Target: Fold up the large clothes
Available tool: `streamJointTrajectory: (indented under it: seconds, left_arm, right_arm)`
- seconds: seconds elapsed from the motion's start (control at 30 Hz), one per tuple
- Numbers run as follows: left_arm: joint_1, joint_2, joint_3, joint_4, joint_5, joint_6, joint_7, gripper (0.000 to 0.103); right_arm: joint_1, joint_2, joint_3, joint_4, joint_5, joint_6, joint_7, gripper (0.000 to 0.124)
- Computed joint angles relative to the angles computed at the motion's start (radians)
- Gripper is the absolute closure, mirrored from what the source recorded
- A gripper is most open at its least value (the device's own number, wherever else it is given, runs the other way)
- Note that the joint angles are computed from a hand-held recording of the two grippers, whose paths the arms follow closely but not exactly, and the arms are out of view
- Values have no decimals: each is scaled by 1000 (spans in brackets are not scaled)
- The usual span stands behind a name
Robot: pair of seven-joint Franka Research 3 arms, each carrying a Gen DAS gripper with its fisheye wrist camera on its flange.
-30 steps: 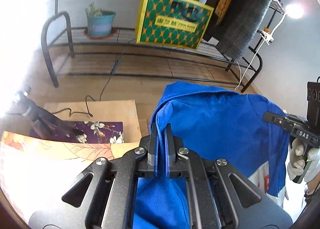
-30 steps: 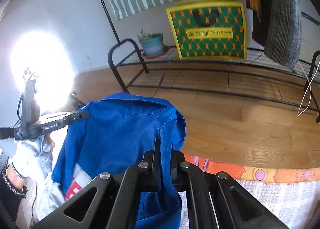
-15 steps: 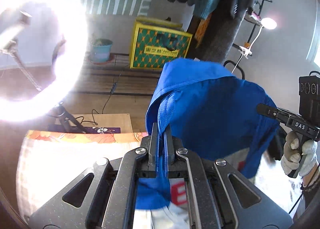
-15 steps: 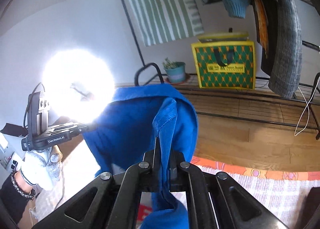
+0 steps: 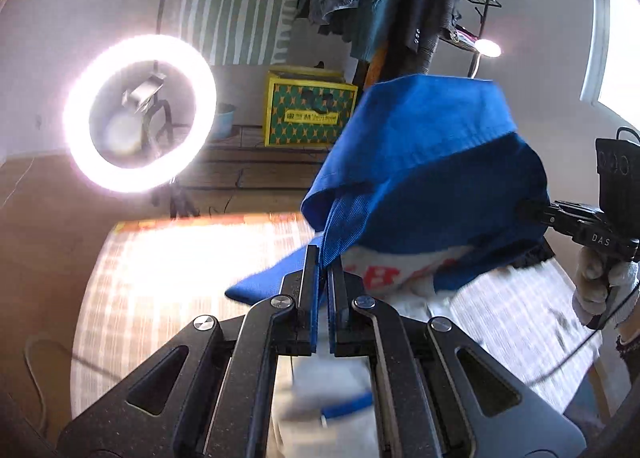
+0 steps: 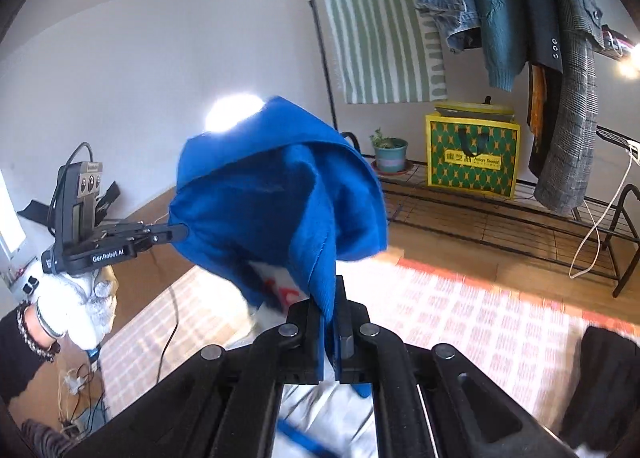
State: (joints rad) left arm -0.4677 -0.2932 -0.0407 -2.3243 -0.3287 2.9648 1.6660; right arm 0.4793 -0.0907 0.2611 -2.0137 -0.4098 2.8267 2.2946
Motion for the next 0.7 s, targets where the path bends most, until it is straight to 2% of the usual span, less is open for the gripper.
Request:
streamJointTrajectory:
  seconds: [0.1,0.27,0.47,0.57,0.67,0.7]
  left_arm:
    - [-17,-107,-5,-118,-4,-1,-21,102]
    - [-35,-249,-42,-303,67,11,-110,102]
    - [-72,-335,-53,-456,131,-17,-204,102]
    - [-71,-362,-67,-496,183,-69,-247,102]
    - [-99,-457,-66,-563,219,-118,-283,102]
    - [-108,-490,-59,-577,229,-138,-287,102]
  right_arm:
    - [11,-73,36,-91,-12,-11,59,124]
    - [5,-145,117,-211,-20,-29,131,124]
    - [33,-154,173,-257,-32,-147,140,123]
    - [58,-156,178,-250,-33,-236,141,115]
    - [86,-207,177,-278,-33,-247,153,89]
    - [88,-225,182,-287,-36,-245,159,84]
